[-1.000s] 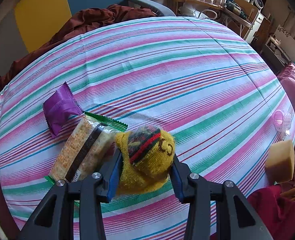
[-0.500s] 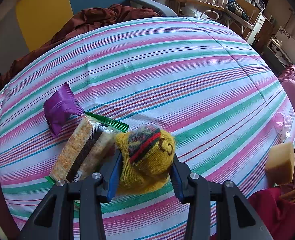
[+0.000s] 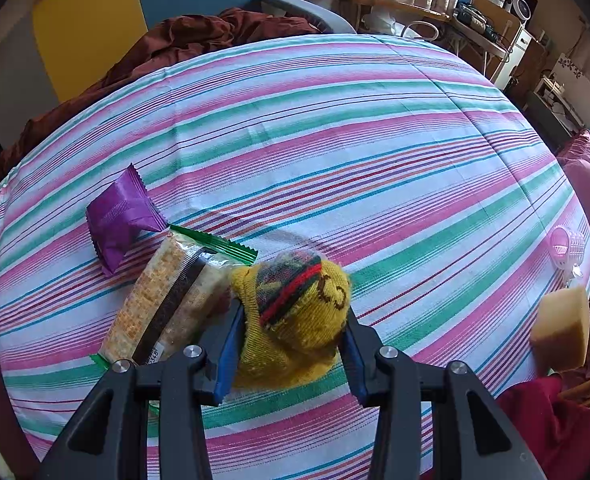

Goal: Organize objects
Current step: 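Lower the yellow sponge into the tray and open the left tool, then carry the yellow knit hat into the tray with the right tool and release it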

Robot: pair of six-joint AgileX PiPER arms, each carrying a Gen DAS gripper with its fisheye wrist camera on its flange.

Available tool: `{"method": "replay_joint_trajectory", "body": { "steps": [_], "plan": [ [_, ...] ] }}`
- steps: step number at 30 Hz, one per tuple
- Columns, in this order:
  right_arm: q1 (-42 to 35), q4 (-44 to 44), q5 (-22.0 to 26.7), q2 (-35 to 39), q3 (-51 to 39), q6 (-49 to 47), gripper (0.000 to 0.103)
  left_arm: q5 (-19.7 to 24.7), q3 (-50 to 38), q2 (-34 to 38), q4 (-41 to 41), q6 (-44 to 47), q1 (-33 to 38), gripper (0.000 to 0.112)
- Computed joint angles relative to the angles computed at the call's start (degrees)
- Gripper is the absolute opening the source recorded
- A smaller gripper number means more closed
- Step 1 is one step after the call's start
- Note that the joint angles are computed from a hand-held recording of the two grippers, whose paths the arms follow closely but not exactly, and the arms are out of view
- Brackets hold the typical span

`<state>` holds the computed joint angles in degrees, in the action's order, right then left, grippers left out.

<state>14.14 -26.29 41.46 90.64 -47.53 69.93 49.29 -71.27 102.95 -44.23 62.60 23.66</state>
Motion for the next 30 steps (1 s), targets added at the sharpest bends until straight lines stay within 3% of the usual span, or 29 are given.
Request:
{"method": "replay_joint_trajectory", "body": {
  "steps": [4,16,25,30],
  "plan": [
    [-0.02,-0.01,0.03,0.05,-0.08,-0.08,0.044,-4.92,6.76,-6.79,-3.90,8.13,2.90,0.075],
    [1.02,0.98,-2.01,-2.74,1.35,0.23,0.042,-2.34,11.92,-12.82,-10.05,18.64,13.13,0.076],
    [13.74,-6.05,1.57,-6.88,-4.29,6.70,0.042,-1.80,13.81,-13.07,-11.40,21.73,16.47,0.078],
    [21.04,-2.80,-0.92,-4.59,-12.26,-0.31,0.042,-1.55,13.88,-12.32,-11.64,22.39,17.91,0.078]
  ]
}}
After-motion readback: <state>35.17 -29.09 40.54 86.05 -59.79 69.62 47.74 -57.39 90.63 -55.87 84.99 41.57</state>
